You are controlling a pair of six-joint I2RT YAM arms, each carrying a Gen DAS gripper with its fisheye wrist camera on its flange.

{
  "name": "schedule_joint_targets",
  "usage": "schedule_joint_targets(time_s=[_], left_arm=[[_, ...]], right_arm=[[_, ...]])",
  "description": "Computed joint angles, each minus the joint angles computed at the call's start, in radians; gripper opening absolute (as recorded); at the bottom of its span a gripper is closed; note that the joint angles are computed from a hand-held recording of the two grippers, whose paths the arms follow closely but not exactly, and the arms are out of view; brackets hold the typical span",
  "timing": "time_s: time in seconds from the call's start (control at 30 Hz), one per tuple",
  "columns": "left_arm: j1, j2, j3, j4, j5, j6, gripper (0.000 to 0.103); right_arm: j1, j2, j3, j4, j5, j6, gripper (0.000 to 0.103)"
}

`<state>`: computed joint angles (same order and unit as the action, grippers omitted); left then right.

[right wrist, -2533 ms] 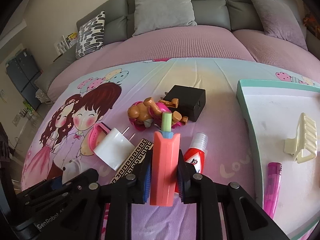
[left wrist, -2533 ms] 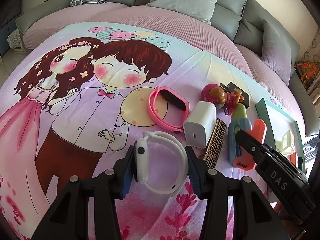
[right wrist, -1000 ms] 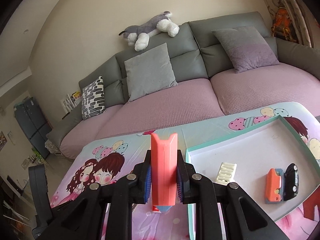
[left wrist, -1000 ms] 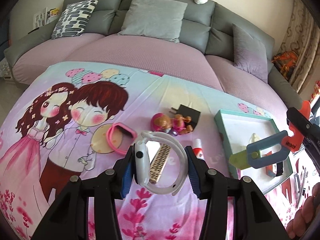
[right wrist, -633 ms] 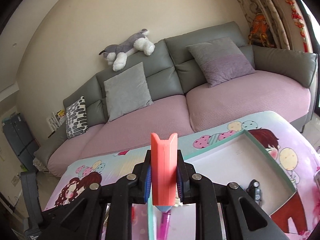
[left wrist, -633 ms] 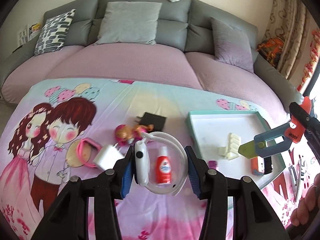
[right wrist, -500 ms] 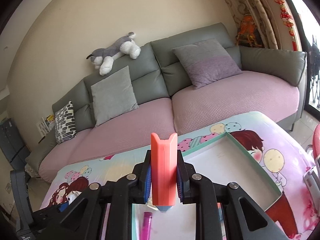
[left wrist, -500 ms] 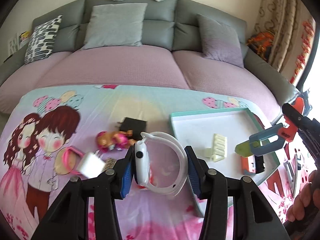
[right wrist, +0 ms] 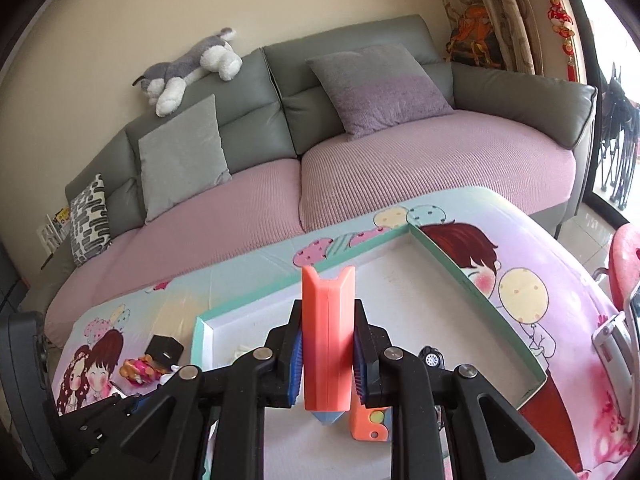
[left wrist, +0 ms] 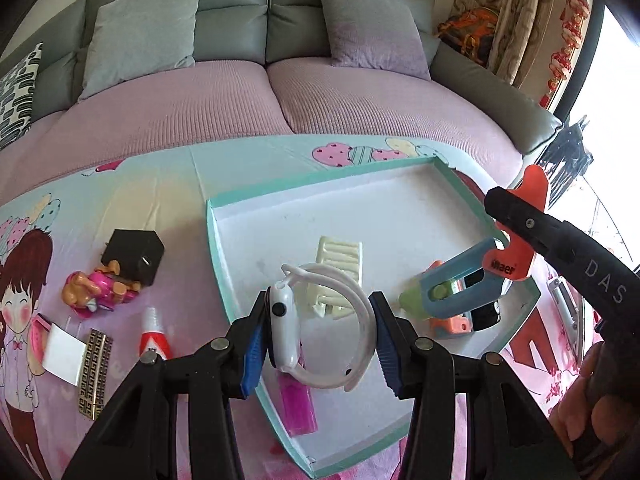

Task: Organize rigid objects
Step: 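Carry the smartwatch and pink-and-green tube over the teal tray with both tools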

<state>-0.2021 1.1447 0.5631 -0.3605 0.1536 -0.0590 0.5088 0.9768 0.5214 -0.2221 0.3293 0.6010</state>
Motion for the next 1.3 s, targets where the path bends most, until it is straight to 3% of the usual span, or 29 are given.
schedule_joint_targets(time_s=[0.53, 0.93, 1.1, 1.3], left_arm=[[-0.062, 0.139, 0.002, 0.073, -0.065, -0.026, 0.049], [-0.112, 0.164, 0.014, 0.081, -0.127, -0.046, 0.05], [-0.132, 0.15, 0.014, 0.072, -0.149, -0.051, 0.061], [-0.129, 0.077, 0.005, 0.044, -0.17, -0.056, 0.072]], right_arm=[[-0.071, 0.088, -0.012, -0.034, -0.178, -0.03, 0.022], [-0.036, 0.145, 0.039, -0.133, -0.096, -0.067, 0.031], [-0.053, 0.097, 0.03, -0.147, -0.094, -0.062, 0.048], [-0.052, 0.016, 0.029, -0.175, -0.07, -0.057, 0.048]])
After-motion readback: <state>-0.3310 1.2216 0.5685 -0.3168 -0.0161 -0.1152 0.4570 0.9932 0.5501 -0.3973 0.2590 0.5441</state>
